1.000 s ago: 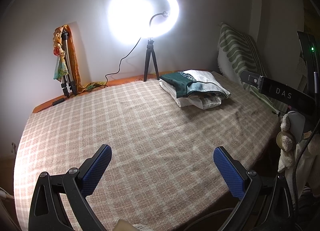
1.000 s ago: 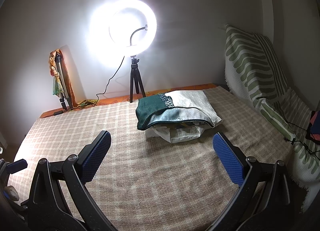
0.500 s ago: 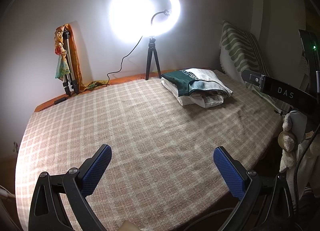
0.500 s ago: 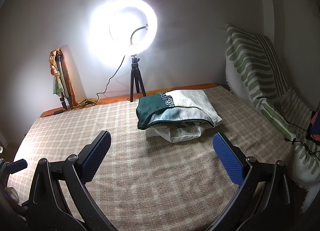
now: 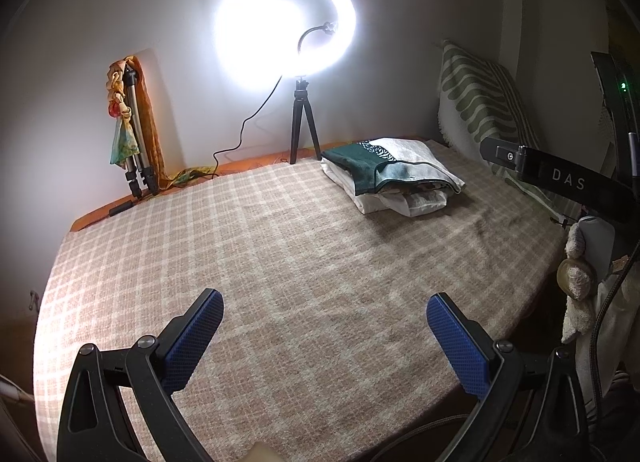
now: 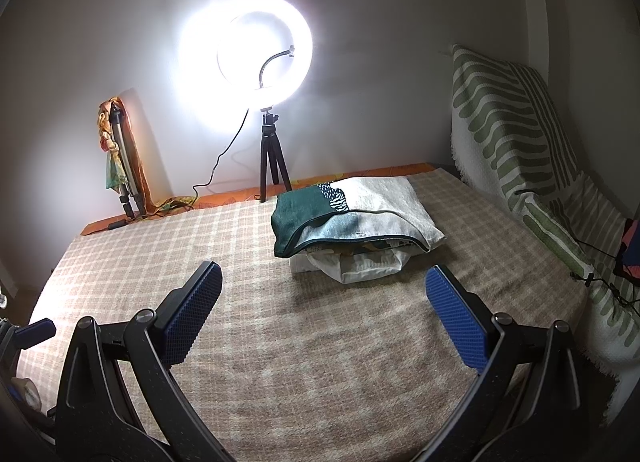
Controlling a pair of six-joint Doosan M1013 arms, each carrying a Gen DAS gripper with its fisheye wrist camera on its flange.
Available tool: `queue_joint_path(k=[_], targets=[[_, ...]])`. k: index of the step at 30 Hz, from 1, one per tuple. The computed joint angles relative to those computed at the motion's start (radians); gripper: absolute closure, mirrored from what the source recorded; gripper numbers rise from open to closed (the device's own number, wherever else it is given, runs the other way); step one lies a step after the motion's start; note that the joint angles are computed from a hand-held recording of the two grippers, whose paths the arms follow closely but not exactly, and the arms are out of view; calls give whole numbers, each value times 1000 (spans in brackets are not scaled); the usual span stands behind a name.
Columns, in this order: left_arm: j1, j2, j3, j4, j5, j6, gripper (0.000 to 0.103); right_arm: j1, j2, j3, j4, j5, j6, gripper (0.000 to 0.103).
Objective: Fold small clothes
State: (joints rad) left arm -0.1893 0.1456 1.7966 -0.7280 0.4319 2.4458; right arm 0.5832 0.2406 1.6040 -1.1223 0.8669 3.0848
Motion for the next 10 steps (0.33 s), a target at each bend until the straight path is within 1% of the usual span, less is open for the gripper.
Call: queue_joint_path(k=[5, 10], targets=[[0, 0, 0, -5, 0, 9, 1, 0, -1, 0, 2, 0, -1, 0], [-3, -2, 1, 9, -9, -9, 1, 0, -1, 1, 3, -2, -1, 0]])
